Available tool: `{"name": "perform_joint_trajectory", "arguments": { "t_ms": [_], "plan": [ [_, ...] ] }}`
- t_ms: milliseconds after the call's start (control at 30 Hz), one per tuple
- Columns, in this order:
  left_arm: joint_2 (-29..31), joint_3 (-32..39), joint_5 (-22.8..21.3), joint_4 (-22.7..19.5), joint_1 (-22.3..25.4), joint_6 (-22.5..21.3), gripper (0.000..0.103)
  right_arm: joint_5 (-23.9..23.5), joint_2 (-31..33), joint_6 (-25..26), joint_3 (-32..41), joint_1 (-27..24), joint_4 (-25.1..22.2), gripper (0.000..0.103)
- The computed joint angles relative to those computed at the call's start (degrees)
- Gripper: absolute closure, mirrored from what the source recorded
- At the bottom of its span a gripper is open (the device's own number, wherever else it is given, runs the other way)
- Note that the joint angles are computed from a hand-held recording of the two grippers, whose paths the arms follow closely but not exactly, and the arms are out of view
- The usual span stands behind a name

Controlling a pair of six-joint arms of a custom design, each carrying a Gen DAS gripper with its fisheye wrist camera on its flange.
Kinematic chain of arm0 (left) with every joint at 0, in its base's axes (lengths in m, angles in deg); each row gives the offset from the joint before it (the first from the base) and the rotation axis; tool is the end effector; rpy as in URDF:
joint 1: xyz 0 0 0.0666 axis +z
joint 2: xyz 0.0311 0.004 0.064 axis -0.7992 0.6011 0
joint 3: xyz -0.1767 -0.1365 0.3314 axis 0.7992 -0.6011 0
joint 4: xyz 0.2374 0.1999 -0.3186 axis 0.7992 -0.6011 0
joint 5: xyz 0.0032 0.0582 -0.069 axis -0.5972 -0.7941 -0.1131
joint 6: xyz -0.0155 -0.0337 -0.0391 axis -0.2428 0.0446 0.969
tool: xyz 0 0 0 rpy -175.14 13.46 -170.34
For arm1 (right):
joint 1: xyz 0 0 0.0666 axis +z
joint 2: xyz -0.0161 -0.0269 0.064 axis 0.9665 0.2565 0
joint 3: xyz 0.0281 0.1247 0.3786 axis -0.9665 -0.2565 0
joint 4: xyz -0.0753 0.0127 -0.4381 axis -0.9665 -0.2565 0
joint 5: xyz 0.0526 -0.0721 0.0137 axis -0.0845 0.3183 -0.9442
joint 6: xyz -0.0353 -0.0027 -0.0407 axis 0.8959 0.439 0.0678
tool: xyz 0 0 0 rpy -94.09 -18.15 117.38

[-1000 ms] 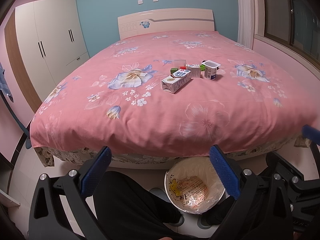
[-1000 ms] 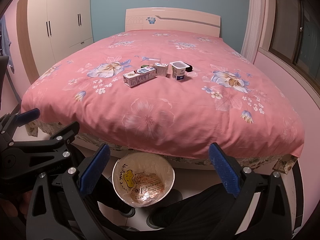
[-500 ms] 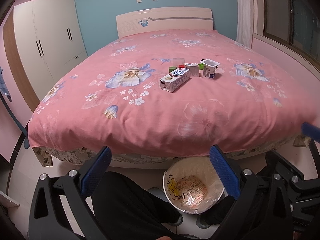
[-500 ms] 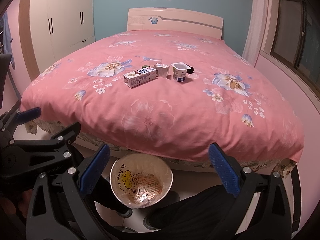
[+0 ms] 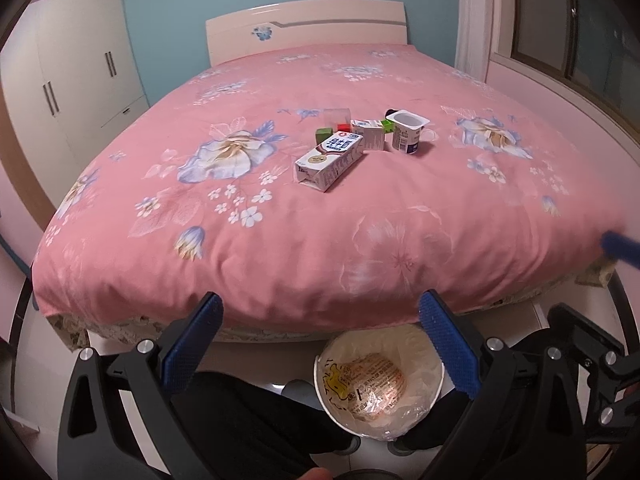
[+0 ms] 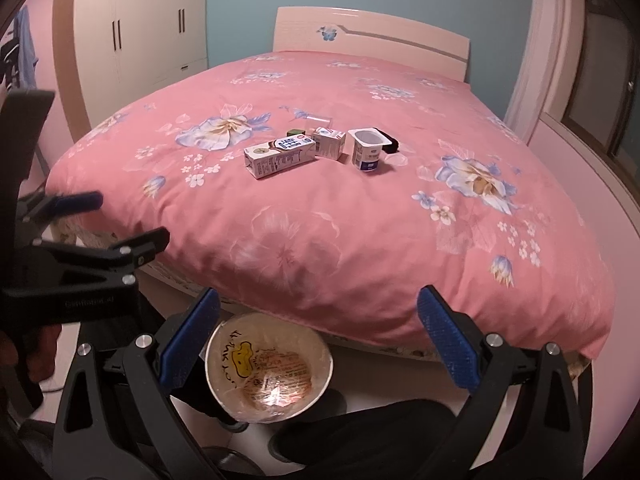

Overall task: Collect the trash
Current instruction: 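Move both tools over the bed toward the milk carton and yogurt cup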

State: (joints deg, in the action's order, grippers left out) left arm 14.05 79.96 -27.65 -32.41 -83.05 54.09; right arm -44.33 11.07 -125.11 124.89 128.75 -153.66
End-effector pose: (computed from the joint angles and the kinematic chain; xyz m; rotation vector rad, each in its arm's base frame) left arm 0.3312 -0.1811 0.5672 0.2868 2.3873 -0.0109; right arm 0.2833 0.3502 0.5830 -0.1701 2.3589 -0.0502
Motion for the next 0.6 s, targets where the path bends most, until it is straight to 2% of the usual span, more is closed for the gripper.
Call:
{"name": "perform_joint_trajectory", "arguments": {
  "t_ms": [67,167,367,533,600],
  "plan": [
    [1.66,1.48,1.88,0.29,0.91,-1.16,0.003,-1.02,0.27,2.2,0.31,-1.04,0.7,0.006],
    [3.83,3.4,4.49,0.59,2.14,-2.58,0.003,-5.02,0.53,5.93,0.62,-3.53,2.3,0.006],
    [7.95,6.67,9.24,1.55,4.54,-5.2,0.003,-16.74,1.31,12.54,1.51,-10.43,5.52,0.006],
    [12.69,10.08,15.4,3.12,8.41,-6.82,0.003,-24.87,2.98,16.05,3.26,-16.14,7.11,0.006],
    [15.17,12.36,17.51,1.73,9.59,-7.17,0.003,-28.16,4.22,17.97,4.42,-18.37,7.54,0.006]
  ]
}}
